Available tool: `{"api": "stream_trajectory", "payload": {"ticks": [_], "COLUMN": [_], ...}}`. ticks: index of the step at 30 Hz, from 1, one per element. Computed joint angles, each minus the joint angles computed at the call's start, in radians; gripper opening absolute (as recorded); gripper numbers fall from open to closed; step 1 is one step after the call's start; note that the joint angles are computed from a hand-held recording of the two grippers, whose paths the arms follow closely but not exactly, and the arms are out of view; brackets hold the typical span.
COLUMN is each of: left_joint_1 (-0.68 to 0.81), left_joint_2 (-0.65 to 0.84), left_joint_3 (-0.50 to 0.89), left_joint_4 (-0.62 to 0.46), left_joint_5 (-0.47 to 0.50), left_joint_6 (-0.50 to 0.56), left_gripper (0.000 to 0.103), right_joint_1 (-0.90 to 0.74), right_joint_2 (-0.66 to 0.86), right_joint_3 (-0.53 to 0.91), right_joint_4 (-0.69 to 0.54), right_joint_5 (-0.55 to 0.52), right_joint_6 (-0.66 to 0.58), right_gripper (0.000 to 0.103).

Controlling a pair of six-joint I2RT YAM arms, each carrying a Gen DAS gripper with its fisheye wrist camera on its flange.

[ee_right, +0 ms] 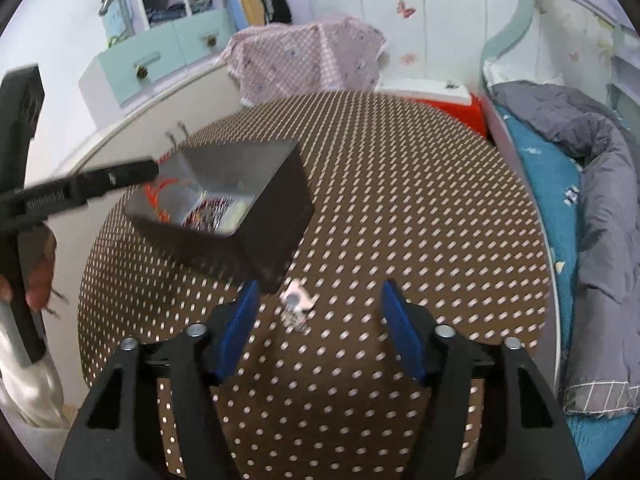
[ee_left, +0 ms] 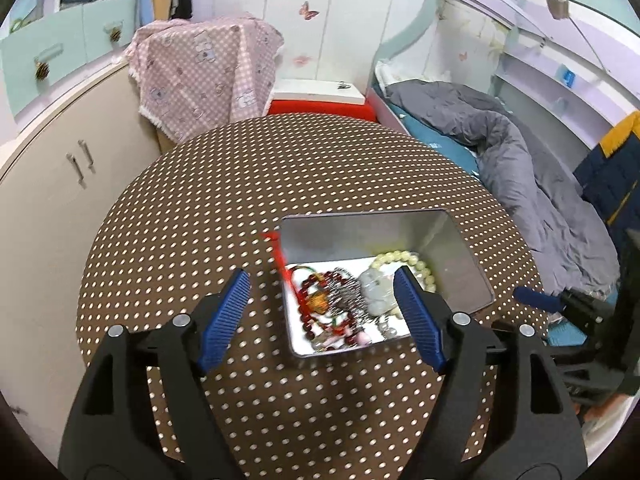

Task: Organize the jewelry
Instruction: 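Close the right tool on the small silver charm beside the box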

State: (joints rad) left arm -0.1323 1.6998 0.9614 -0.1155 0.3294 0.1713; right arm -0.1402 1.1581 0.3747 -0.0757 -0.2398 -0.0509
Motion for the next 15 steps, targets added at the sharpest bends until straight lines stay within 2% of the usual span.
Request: {"api": "stream_trajectory", "payload": {"ticks": [7, 9, 11, 12, 13, 14, 15], "left_joint_1": [0.05, 0.053, 0.053, 0.051, 0.05, 0.048, 0.047], "left_joint_2": [0.023, 0.035, 0.046, 0.047, 0.058, 0.072, 0.084], "left_joint_3": [0.013, 0.023, 0.034, 0.034, 0.045, 0.063, 0.076], "left_joint_4": [-0.051, -0.061, -0.065, -0.065, -0.075, -0.093, -0.106], "left_joint_5": [0.045, 0.048, 0.051, 0.051, 0.052, 0.052, 0.051], "left_joint_6": [0.035, 0.046, 0.054, 0.052, 0.052, 0.054, 0.059], "left_gripper": [0.074, 0.073, 0.073, 0.07, 0.06, 0.053, 0.041], "right_joint_1": [0.091, 0.121, 0.132, 0.132, 0.133, 0.15, 0.152], "right_joint_2": [0.102, 0.109, 0.115, 0.118, 0.12, 0.125, 0.129], "right_joint_3": [0.012, 0.012, 0.018, 0.019, 0.02, 0.015, 0.014], "right_joint_4": [0.042, 0.057, 0.055, 0.056, 0.057, 0.069, 0.075], "right_joint_5": [0.063, 0.104, 0.123, 0.125, 0.135, 0.159, 0.162], "right_joint_6": [0.025, 0.034, 0.036, 0.038, 0.036, 0.043, 0.038], "right_gripper": [0.042, 0.035, 0.023, 0.021, 0.015, 0.013, 0.013]}}
